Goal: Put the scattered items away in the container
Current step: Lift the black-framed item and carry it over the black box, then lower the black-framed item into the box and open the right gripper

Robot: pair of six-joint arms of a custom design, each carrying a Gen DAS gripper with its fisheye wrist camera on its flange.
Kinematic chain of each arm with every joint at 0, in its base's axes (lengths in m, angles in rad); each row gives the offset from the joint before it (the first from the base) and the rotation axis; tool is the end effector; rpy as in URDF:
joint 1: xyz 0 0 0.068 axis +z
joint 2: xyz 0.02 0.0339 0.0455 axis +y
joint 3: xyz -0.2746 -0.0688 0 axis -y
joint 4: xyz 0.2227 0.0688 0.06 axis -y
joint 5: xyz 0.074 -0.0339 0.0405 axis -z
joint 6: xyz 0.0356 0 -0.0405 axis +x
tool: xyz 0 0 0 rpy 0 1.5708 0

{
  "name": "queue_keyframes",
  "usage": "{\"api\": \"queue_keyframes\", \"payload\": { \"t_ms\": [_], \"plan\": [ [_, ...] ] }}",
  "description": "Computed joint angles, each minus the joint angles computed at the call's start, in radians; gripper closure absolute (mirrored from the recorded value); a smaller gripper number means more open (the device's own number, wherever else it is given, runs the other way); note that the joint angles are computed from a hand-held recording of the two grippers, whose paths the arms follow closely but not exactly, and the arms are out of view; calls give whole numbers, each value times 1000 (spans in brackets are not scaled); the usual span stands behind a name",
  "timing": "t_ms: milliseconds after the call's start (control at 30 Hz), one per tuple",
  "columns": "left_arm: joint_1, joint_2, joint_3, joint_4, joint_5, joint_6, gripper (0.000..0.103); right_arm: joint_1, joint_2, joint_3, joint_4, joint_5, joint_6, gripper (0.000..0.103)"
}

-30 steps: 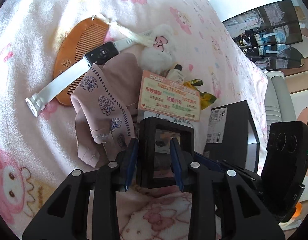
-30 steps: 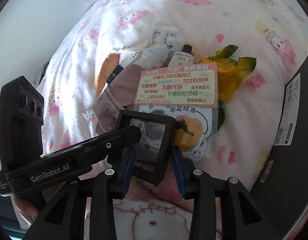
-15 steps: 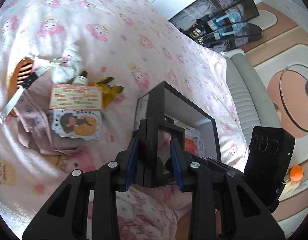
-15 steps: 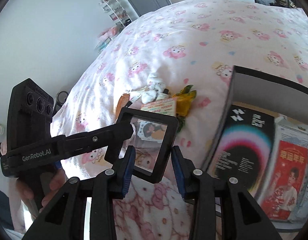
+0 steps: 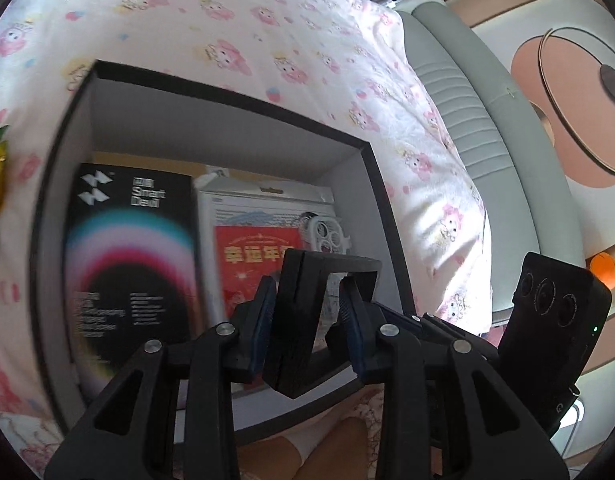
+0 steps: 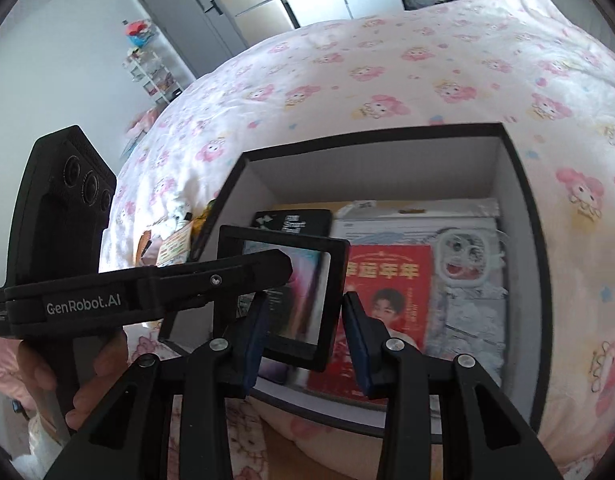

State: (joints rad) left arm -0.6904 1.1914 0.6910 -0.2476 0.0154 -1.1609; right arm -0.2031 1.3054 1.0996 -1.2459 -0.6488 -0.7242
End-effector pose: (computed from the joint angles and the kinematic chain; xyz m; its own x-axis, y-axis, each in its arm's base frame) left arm 0.1714 -0.1423 0.2398 -0.8010 -0.5278 -0.2825 -0.2237 0.7016 -0.6765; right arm 0.1908 -0.0173 0.2901 -0.7883 -0.3766 -0.4865 -0.5766 0.7281 0.3707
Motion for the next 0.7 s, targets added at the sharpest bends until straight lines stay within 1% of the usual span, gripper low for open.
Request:
{"api": "queue_keyframes", "payload": {
  "t_ms": [67, 100, 200, 233, 367, 433, 500, 633, 700],
  "plan": [
    [23, 105, -2, 109, 67, -13, 71, -77, 41, 3, 7, 4, -10, 69],
    [24, 156, 7, 148, 84, -18, 71, -101, 53, -1, 27, 14, 1, 69],
    [0, 262, 48, 178, 80, -37, 71, -145, 81, -13, 76, 50, 5, 69],
    [-9, 285, 66, 164, 65, -45, 71, -152, 85, -19, 91, 58, 4, 72],
    [-35, 286, 61, 156, 20, -78, 69, -141, 55, -38, 119, 89, -14, 73],
    [-41, 289, 60, 141, 9, -102, 69, -145, 23, -46, 136, 80, -27, 73],
    [-47, 275, 38, 153, 5, -125, 69, -154, 14, -42, 133, 65, -45, 73],
    [-74, 257, 56, 83, -36, -143, 69, -171, 37, -42, 127, 61, -58, 73],
    [-98, 213, 70, 10, -103, -165, 69, -214, 75, -2, 74, 19, -86, 73]
  ]
}}
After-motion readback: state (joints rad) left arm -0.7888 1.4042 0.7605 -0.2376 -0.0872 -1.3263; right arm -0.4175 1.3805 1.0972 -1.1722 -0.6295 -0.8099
